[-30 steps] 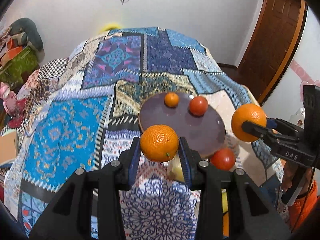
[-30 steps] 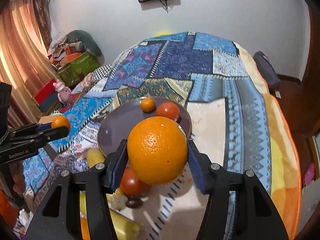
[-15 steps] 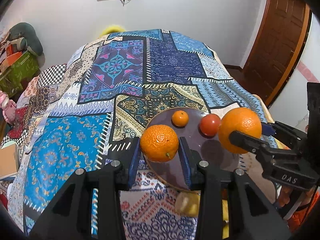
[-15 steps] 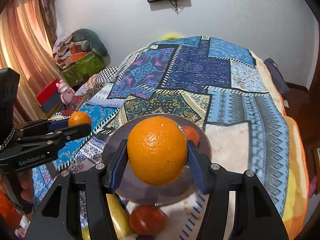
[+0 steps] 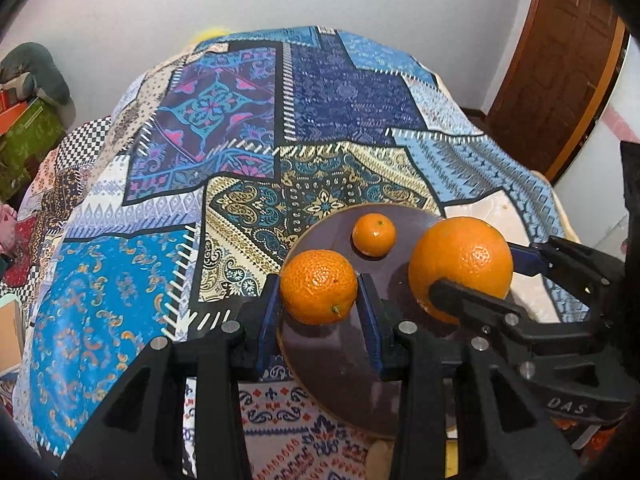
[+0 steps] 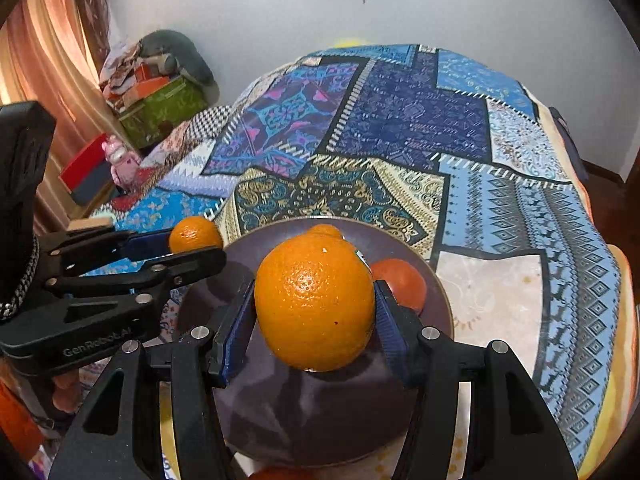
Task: Organize fruits
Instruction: 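Lower the mandarin onto the plate with the left tool while the right tool sets the orange there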
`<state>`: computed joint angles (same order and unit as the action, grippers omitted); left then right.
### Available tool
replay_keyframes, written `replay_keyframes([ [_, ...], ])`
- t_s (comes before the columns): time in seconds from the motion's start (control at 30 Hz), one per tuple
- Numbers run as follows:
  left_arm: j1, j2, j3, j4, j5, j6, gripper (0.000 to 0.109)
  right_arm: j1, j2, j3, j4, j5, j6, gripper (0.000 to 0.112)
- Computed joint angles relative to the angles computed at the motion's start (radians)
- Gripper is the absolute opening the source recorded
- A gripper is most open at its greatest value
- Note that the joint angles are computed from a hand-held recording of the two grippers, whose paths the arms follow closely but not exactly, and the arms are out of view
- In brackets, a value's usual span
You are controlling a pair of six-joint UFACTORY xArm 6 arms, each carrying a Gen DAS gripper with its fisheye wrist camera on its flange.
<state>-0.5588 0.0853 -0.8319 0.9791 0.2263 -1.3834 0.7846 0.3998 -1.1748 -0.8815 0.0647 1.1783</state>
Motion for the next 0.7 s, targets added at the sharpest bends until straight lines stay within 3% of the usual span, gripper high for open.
replay_keyframes([
  [0.17, 0.017, 0.052, -0.018, -0.062, -0.037, 0.064, 0.037, 0.015, 0.022, -0.011, 0.080, 0.015, -0.107, 0.054],
  [0.33, 0.030, 0.074, -0.021, -0.132, -0.062, 0.120, 0.037, 0.015, 0.031, -0.023, 0.076, 0.021, -0.118, 0.054],
  [0.7, 0.027, 0.056, -0.001, -0.161, -0.074, 0.129, 0.041, 0.030, 0.026, 0.009, 0.314, -0.011, -0.322, 0.056],
])
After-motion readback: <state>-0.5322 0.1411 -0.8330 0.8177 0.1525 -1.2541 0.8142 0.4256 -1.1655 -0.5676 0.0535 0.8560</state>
